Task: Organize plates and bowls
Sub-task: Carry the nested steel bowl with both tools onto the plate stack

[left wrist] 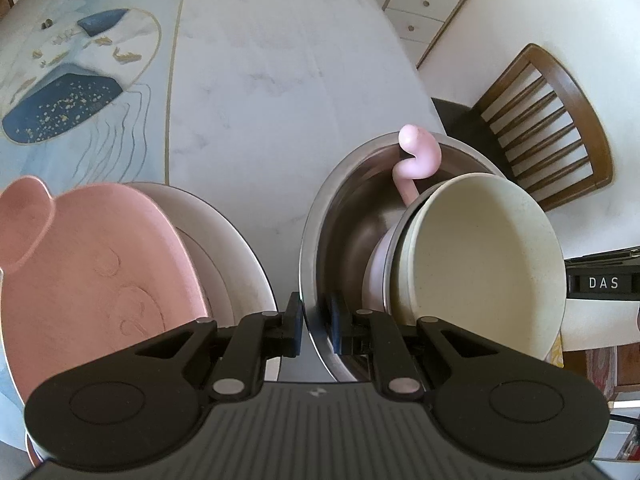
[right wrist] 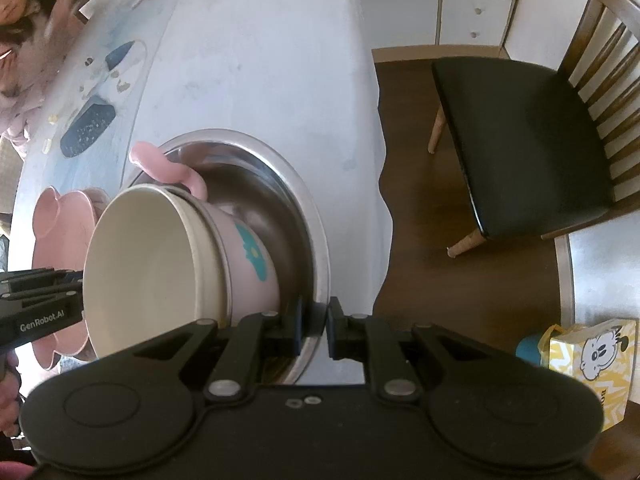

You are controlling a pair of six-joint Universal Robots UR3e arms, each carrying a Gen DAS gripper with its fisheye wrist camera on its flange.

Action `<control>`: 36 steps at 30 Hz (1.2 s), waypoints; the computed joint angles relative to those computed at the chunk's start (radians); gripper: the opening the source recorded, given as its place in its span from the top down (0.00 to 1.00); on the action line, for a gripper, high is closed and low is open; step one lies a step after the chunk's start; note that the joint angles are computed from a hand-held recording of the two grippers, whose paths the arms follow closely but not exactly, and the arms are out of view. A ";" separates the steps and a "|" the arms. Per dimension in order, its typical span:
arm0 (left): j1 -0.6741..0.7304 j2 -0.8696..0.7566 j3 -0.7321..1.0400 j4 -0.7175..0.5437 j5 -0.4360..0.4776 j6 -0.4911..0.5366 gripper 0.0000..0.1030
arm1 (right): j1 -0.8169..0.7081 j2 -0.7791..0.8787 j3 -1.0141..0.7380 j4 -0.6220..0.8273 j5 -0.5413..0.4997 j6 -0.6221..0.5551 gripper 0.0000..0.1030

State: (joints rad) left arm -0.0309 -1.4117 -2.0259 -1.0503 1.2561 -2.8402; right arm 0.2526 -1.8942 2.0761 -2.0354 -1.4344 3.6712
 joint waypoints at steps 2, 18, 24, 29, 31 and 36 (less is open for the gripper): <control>0.004 0.006 0.014 -0.015 0.002 -0.001 0.88 | 0.009 0.013 -0.023 0.008 -0.007 0.000 0.88; 0.172 0.133 0.059 -0.195 -0.024 0.086 0.88 | 0.130 0.187 -0.263 0.044 -0.035 0.067 0.88; 0.281 0.187 0.081 -0.267 -0.029 0.160 0.88 | 0.194 0.315 -0.416 0.055 -0.045 0.086 0.88; 0.394 0.218 0.097 -0.339 -0.034 0.239 0.88 | 0.246 0.438 -0.552 0.066 -0.044 0.097 0.88; 0.439 0.233 0.102 -0.372 -0.034 0.269 0.88 | 0.266 0.490 -0.610 0.070 -0.042 0.101 0.88; 0.550 0.253 0.107 -0.413 -0.029 0.355 0.88 | 0.311 0.609 -0.729 0.061 -0.029 0.117 0.88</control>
State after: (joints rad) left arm 0.5186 -1.1586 -1.9187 -1.4634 1.2269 -2.4855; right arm 0.5634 -1.2853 1.3467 -1.9739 -1.4635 3.7884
